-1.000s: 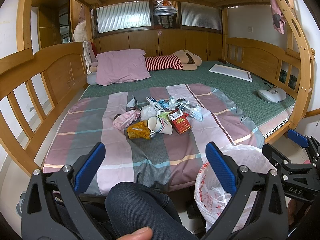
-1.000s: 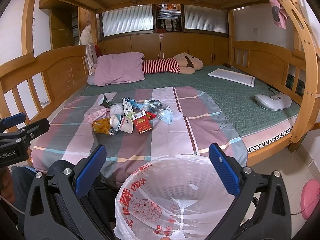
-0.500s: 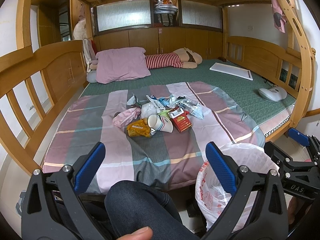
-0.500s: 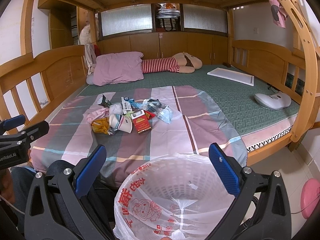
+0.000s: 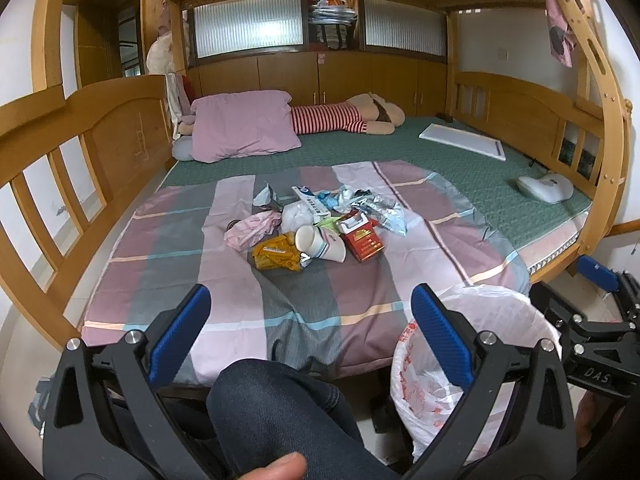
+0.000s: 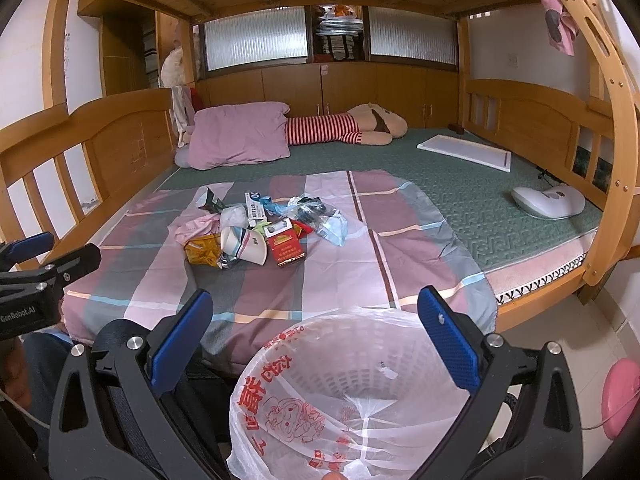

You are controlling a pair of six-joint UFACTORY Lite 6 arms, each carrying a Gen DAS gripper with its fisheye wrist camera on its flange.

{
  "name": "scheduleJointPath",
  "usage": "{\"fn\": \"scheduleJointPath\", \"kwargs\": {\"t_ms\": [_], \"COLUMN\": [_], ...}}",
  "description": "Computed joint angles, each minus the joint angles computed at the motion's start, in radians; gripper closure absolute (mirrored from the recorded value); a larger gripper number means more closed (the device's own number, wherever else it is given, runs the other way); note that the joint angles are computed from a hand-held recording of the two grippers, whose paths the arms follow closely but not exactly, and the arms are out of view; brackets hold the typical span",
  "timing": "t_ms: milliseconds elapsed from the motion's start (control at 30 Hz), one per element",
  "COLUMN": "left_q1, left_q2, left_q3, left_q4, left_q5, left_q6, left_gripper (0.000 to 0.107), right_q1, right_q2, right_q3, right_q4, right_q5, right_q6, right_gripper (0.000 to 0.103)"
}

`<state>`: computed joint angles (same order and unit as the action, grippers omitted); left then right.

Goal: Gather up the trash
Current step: 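Reach the right gripper to the yellow snack bag and close on it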

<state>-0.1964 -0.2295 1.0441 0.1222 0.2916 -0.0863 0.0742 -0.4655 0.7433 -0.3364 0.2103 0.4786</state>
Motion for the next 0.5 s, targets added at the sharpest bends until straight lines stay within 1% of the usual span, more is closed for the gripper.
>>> {"fn": "scheduleJointPath", "kwargs": {"t_ms": [67,100,233,333,400,433,467,500], "left_q1": [0.03,0.04,0.089,0.128,0.161,0.182,0.202,0.218], "left_q2": [0.004,0.015,0.046,0.099,0.133,0.156,0.182,0.207], "left_q3": [0.002,0.013,0.029,0.066,0.086,0.1,0.118,0.136], "left_q4": [-0.163,-0.208,-0.401,-0.469,-0.526,-0.556,-0.582,-0.596], "left_q5": [-0.004,0.0,0.018,0.029,0.03,0.03,0.03,0.03], "left_q6": [0.159,0.202,0.402,0.477,0.537,0.568,0.597,0.616], "left_gripper": [0.007,0.007,0.007,0.007,0.007,0.007,0.007,0.007], "right_q1": [0.004,0.005,0.038,0.043,0.033,0.034,0.037,0.045], "right_q2": [0.014,0.018,0.052,0.097,0.131,0.146,0.165,0.185], "right_q3": [0.013,0.017,0.046,0.077,0.102,0.111,0.124,0.138], "right_q4": [0.01,0.008,-0.12,-0.108,-0.018,-0.015,-0.042,-0.104], "right_q5": [0.003,0.002,0.009,0.004,-0.004,-0.006,-0.006,-0.004], "right_q6": [-0.01,-0.011,0.11,0.105,0.03,0.033,0.065,0.131], "right_gripper": [0.003,0.003,0.003,0.003,0.003,0.003,0.003,0.003]}}
